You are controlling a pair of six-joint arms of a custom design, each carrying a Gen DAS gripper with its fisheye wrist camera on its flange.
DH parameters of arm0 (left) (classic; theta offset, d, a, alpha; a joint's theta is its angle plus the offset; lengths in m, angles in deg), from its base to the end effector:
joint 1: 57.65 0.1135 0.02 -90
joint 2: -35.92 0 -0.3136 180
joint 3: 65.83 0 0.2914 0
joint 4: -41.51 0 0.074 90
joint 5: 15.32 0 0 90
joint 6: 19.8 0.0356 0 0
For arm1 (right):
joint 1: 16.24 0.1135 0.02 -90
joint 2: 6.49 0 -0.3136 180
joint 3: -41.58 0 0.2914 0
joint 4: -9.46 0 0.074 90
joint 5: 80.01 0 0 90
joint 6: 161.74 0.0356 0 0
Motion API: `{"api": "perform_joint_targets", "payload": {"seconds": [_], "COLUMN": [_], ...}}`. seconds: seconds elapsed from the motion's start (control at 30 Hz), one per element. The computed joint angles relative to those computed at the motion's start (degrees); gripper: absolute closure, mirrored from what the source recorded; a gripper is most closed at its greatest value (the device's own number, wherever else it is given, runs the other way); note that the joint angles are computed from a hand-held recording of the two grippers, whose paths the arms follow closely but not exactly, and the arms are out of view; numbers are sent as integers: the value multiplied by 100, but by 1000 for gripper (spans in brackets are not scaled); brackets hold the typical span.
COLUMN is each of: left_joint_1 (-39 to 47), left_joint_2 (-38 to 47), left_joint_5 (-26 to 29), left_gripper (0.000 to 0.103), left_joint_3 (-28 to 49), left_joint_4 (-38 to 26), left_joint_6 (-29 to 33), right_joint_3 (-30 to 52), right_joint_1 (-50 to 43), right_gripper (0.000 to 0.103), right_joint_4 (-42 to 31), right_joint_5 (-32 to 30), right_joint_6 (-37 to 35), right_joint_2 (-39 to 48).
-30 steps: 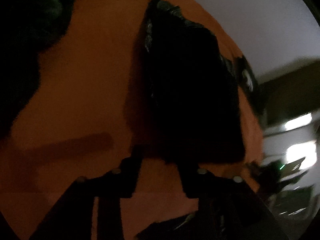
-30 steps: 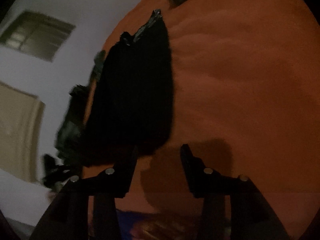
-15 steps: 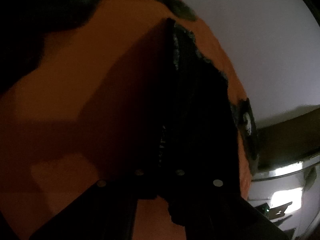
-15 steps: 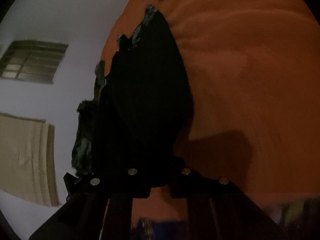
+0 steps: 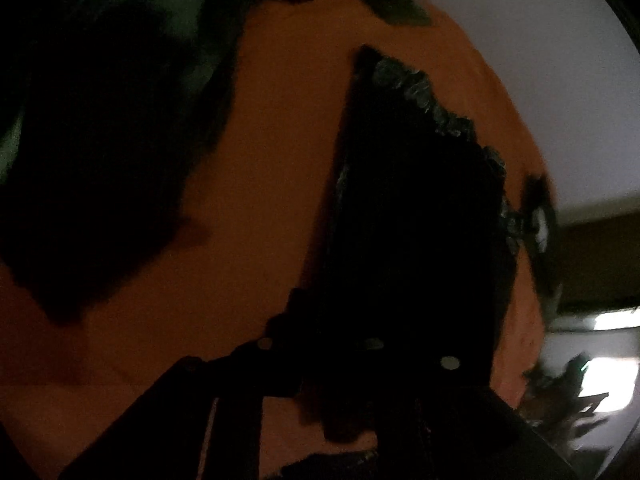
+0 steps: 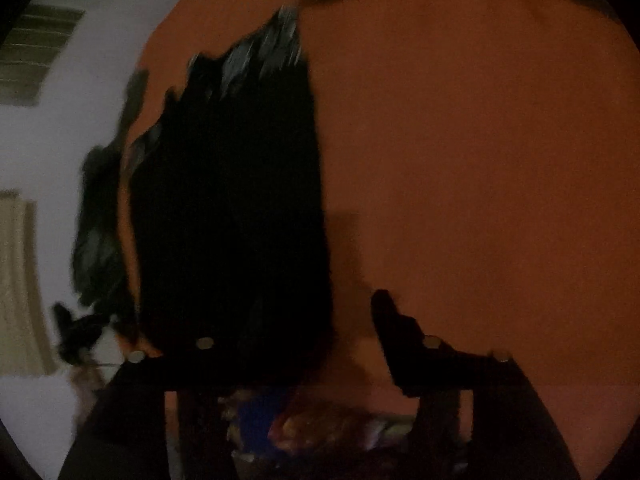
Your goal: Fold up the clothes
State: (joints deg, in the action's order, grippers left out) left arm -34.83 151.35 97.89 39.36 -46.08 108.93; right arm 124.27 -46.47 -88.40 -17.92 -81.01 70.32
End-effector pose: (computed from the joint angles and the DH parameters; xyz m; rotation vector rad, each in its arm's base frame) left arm 0.3989 0.1526 0.2392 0.3715 2.9619 -0.6312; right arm 0.2111 -0.1037 0.3433 0.5448 2.8760 0.7017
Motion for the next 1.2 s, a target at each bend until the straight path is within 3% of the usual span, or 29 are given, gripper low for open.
{"api": "perform_joint_targets", "payload": {"seconds": [0.07,0.13,0.2,0.27,0.37,0.43,0.5,0.57,0.67,0.77,0.8,0.87,1.0,1.1,1.17,1.2], "left_joint_1": [-370,-845,-1294,-1518,-1663,-1630,-1585,-1602,-1581,-1434,-1386,-1430,-1368,-1190,-1149,-1134], "left_joint_2": [221,568,894,1193,1726,1706,1911,2163,2358,2363,2237,1858,1071,1255,1635,1974], "left_joint_5": [-207,-453,-238,-151,57,298,535,582,635,1019,1188,991,464,582,861,994], "left_gripper": [56,55,55,55,55,55,54,54,54,53,62,101,101,101,101,101], "left_joint_3": [376,662,747,812,1202,1067,1299,1643,1845,1798,1578,1037,73,409,984,1499], "left_joint_4": [193,656,1186,1541,1542,2101,2133,1896,1741,1792,2074,2742,4187,3950,3372,2760], "left_joint_6": [-313,-845,-1420,-1721,-2217,-2727,-2873,-2887,-2703,-2575,-2504,-2366,-2889,-2928,-2783,-2728], "right_joint_3": [841,1324,1578,1621,1281,1028,753,522,264,111,0,-115,-523,-661,-711,-631], "right_joint_1": [250,375,644,812,1041,1190,1283,1332,1425,1393,1355,1326,1001,778,764,762], "right_gripper": [38,37,37,37,37,37,45,70,92,100,100,101,101,101,99,99], "right_joint_4": [296,700,1367,1931,2664,3197,3627,3927,4326,4560,4711,4707,4708,4493,4486,4360], "right_joint_5": [253,279,187,64,-102,-318,-543,-741,-684,-800,-814,-384,102,142,185,155], "right_joint_6": [306,345,465,509,701,754,885,999,1193,1308,1470,1786,2532,2343,2126,1934], "right_joint_2": [746,1341,1898,2413,2657,2793,2792,2774,2729,2600,2448,2092,1167,941,1020,1194]}}
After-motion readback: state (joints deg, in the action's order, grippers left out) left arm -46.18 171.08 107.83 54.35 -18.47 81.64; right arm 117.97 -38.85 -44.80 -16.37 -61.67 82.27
